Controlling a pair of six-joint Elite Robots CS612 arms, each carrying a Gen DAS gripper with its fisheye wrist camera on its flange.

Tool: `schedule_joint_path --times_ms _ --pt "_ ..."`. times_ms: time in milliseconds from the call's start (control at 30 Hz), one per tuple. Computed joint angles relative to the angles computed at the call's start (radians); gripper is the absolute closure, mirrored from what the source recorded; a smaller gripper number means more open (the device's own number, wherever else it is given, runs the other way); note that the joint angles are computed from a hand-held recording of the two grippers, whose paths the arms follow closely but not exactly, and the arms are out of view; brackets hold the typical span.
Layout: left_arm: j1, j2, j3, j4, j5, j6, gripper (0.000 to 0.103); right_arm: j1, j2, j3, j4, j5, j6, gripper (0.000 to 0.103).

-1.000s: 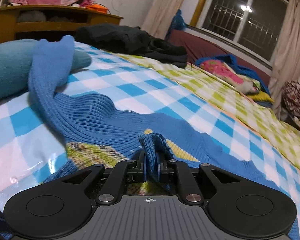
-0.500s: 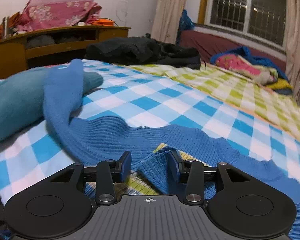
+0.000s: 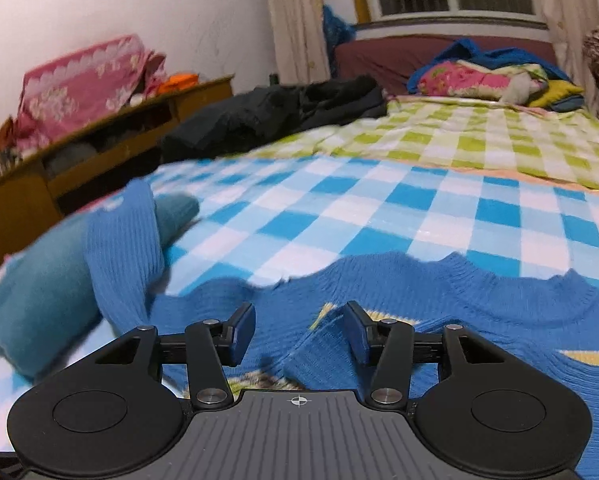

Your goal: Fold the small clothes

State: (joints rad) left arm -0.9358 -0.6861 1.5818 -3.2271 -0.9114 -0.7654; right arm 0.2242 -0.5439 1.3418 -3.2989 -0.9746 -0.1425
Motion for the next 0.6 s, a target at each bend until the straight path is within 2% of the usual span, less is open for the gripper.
schedule_joint_path --times_ms 100,233,400,467,600 --pt "0.003 0.001 0.001 -0.017 -0.001 -0.013 0.022 -0.007 0.003 -0.011 -0.013 -0.015 0.044 0.050" --pt "0.005 0.000 0.004 -0.013 0.011 -0.033 0.022 -0.004 0.013 -0.062 0.111 -0.010 0.045 0.050" --pt "0.006 0.000 0.006 -0.004 0.013 -0.045 0.022 0.012 0.018 -0.081 0.166 0.034 -0.045 0.050" --pt "0.005 0.000 0.006 -0.004 0.016 -0.040 0.022 0.016 0.014 -0.074 0.162 0.047 -0.083 0.050" --pt "0.000 0.000 0.006 -0.014 0.033 -0.019 0.021 0.004 0.000 -0.032 0.092 0.074 -0.052 0.050"
